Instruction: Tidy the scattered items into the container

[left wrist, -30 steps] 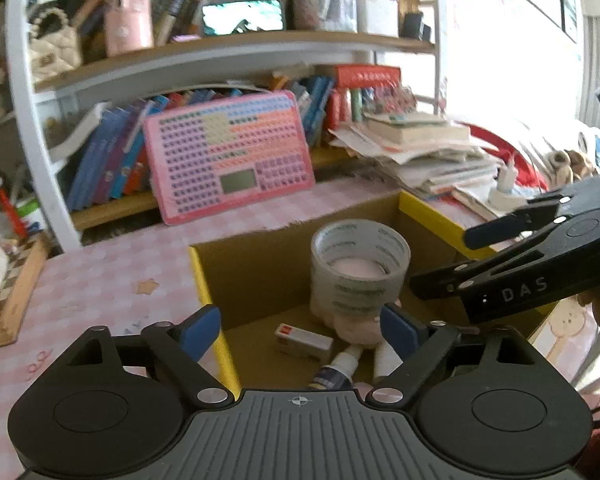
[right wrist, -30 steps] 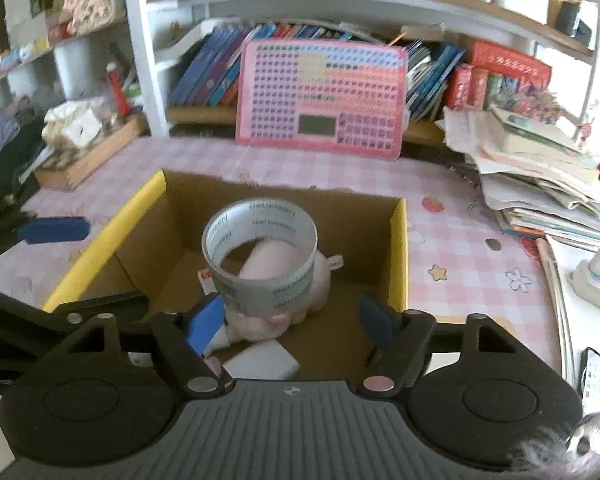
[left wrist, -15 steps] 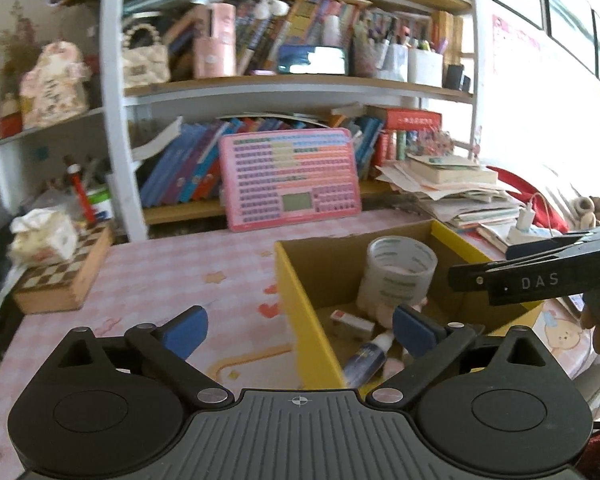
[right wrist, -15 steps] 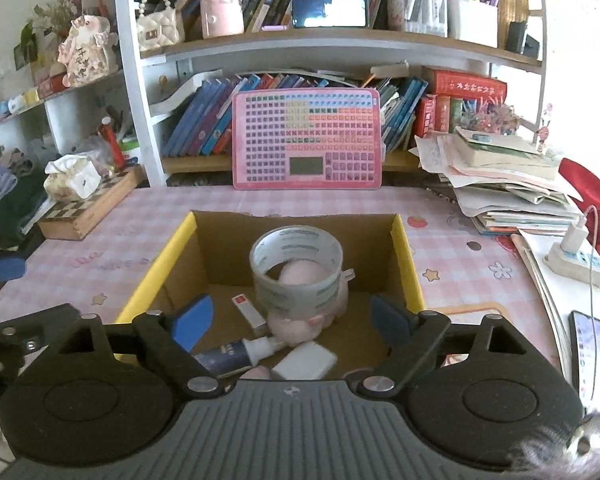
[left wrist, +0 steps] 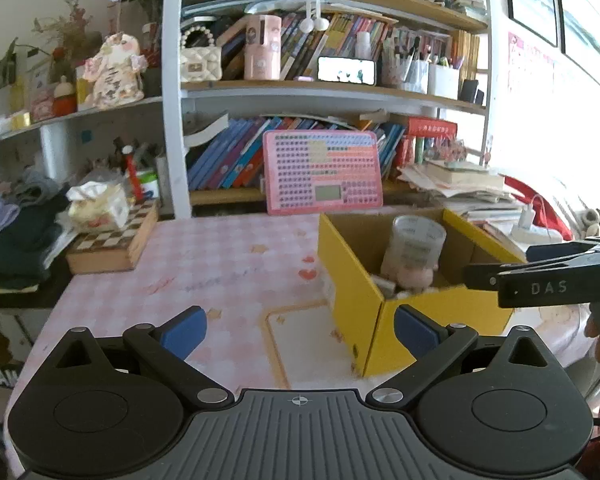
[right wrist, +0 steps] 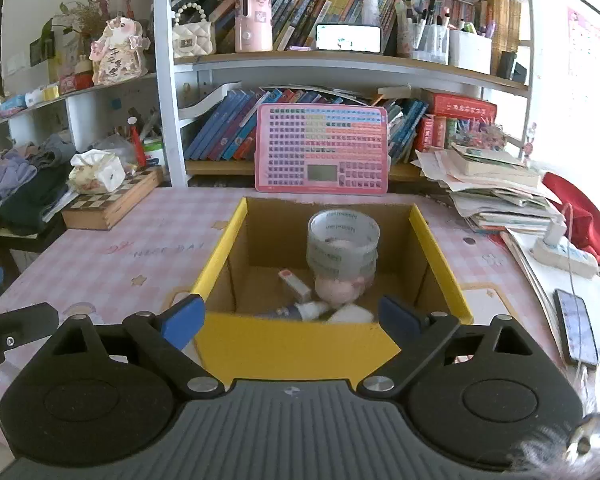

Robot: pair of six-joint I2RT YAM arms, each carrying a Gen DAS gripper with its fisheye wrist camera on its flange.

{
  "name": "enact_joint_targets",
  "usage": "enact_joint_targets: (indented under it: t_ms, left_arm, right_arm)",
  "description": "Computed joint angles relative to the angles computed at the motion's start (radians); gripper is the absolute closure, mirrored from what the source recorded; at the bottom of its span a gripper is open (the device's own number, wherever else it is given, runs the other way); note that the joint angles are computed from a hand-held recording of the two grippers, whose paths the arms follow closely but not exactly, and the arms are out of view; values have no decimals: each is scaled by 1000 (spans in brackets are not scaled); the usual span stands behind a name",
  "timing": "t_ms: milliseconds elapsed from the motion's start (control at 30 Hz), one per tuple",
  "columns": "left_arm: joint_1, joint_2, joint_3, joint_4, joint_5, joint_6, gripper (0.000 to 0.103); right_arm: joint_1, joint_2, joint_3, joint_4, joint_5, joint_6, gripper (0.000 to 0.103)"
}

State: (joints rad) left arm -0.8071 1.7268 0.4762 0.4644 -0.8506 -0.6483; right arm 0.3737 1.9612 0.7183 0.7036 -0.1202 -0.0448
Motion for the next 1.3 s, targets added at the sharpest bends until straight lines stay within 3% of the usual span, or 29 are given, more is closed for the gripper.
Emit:
enact_joint_targets:
  t_ms: [333, 800, 1100, 1300]
  left_arm:
    - [-141, -96, -81, -171, -92, -189, 2]
    - [-269, -119, -89, -386, -120, -416, 0]
    - [-308, -137, -110, -419, -118, -490, 0]
    - [-301, -141, -130, -365, -101, -486, 0]
  right_arm:
    - [87, -87, -200, 95, 90, 72, 7]
    - [189, -114, -302, 127, 141, 104, 5]
    - [217, -127, -320, 133, 151, 109, 5]
    - [219, -137, -331, 122, 156, 102, 5]
